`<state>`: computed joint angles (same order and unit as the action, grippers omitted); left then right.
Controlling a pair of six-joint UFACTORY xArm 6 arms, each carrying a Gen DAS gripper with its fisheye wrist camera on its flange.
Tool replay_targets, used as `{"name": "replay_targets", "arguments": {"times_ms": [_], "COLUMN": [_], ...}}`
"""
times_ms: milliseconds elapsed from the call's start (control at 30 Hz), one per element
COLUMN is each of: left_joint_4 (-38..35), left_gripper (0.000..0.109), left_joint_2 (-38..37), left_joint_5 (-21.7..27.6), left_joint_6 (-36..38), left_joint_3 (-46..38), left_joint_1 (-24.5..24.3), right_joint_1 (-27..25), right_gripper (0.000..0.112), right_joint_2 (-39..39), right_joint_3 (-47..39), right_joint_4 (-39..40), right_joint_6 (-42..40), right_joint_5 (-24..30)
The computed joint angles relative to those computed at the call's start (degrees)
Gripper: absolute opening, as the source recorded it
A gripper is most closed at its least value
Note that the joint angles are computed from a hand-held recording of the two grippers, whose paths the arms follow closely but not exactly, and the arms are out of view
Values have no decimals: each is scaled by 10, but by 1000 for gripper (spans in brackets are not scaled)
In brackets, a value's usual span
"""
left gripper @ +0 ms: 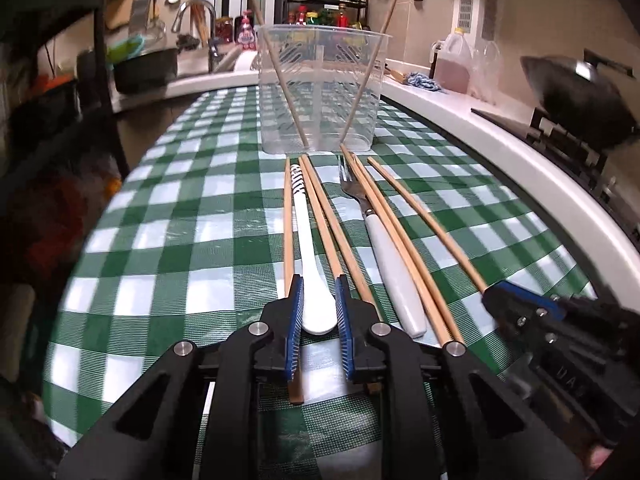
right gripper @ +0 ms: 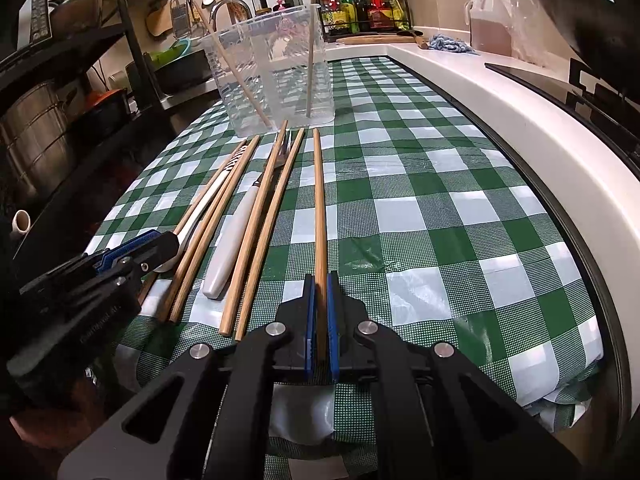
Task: Organize utensils
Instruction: 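Close the left gripper on the white spoon while the right gripper holds its chopstick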
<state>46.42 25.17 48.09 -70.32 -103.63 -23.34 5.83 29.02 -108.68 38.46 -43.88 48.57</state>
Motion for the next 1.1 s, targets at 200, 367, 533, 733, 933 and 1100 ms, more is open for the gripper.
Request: {"name": "replay_targets", "arguments": {"times_ms": [200,367,533,733,933,1100], "left_joint_4": [13,21,26,35,38,12], "left_gripper": [17,17,17,17,17,17], "left_joint_2": [-20,-25,-26,-41,-62,-52], "left_joint_5": [-10,2,12,-5,-42,-55], "left_joint_6": [-34,-52,-59,-93,-137,-115], "left_joint_3": [29,35,35,58,93,88], "left_joint_1": [4,3,1,7,20,22], "right_joint_1": [-1,-2,-2,-3,-3,-3], "right_gripper": [7,7,7,7,7,7], "right_joint_2": [3,6,5,4,5,2], "right_joint_3": [-4,-9,-7,-6,-8,-4], "right_joint_4": [0,0,1,3,6,10], "right_joint_6": [-1,0,0,-2,-2,-6], "right_joint_5": [0,3,1,1,3,0]}}
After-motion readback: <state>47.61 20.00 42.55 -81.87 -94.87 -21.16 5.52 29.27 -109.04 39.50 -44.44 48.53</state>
